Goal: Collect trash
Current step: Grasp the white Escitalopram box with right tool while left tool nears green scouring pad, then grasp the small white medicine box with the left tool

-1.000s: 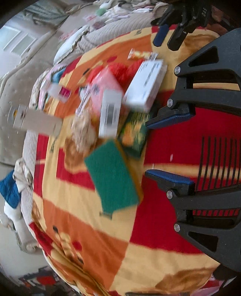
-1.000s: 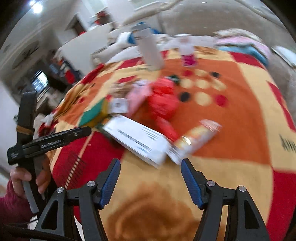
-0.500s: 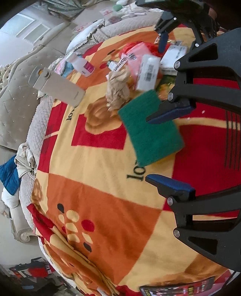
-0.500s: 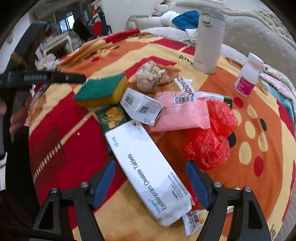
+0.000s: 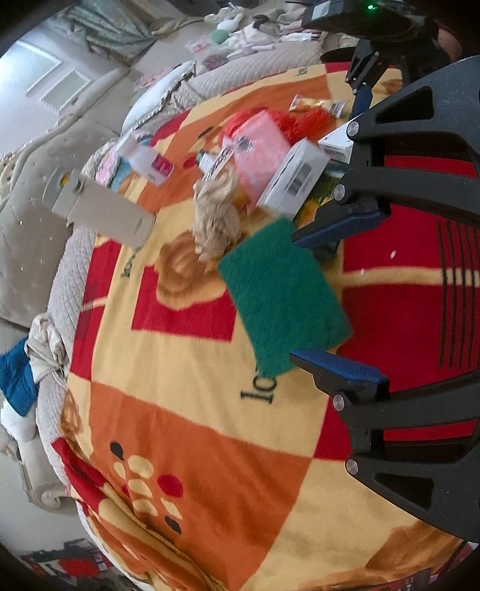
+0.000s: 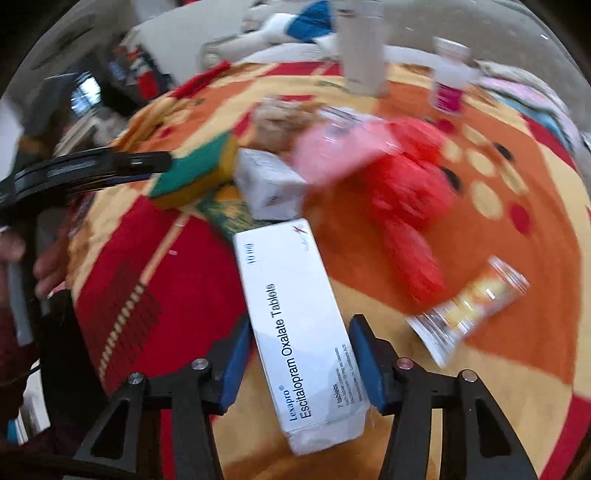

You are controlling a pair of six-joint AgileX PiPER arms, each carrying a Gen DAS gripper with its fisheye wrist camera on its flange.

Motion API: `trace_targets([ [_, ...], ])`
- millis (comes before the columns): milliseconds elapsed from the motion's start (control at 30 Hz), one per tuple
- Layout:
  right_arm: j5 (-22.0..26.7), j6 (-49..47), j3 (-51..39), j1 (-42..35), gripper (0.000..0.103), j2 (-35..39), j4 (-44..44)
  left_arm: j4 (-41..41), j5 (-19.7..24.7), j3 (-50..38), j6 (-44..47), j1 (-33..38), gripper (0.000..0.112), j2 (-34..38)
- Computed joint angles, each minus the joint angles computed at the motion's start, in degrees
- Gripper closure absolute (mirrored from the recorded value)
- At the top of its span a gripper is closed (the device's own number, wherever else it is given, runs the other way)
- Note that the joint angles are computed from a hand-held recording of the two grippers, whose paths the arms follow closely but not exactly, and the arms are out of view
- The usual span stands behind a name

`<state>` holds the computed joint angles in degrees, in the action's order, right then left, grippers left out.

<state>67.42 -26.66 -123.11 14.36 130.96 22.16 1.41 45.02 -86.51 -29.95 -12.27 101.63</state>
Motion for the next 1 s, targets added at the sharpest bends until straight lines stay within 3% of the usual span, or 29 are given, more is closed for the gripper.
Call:
trace_targets([
  [67,-1.8,-0.1,2.3,0.1,0.051,-1.4,-0.3,0.3,0.0,-0.2,-0.2,-1.0,0.057,-0.1],
  [133,-4.4,-0.3,4.0,0.9,0.039,-2.4,-1.1,0.8,0.3,-1.1,-0.5,-2.1,0.057,0.4],
  [200,-7.0,-1.0,5.4,1.6,0.036,-2.8,-1.9,1.0,1.1,-2.6,-0.7,-3.2,0.057,1.3],
  [267,-10.3,-0.7,8.5,1.9,0.042,-3.8,-2.7,-0.1,1.6,-3.8,-0.3,-4.0,0.057,2.0],
  [300,-12.9,-0.7,11.0,1.7,0.053,-5.1,-2.7,-0.7,1.8,-4.4,-0.1,-4.3,0.057,2.5],
  [433,-11.5,-3.0,13.4,-2.0,0.062,-6.5,3.1,-4.3,1.6,-6.7,-1.2,-5.7,0.057,4.4],
  [633,-11.3,-5.6,17.7,-3.6,0.062,-9.0,5.1,-4.5,1.5,-13.2,-10.3,-7.6,0.057,10.0],
  [767,-12.3,-7.0,20.2,-4.4,0.062,-10.3,6.4,-1.9,3.9,-18.5,-17.5,-8.2,0.057,14.3],
  [833,-12.7,-7.9,20.8,-4.6,0.054,-10.4,7.4,-1.8,3.8,-19.4,-19.3,-8.1,0.057,15.4],
  [1000,-14.8,-8.5,22.8,-4.1,0.053,-11.4,7.5,-0.7,1.9,-20.1,-23.8,-8.2,0.057,16.4],
])
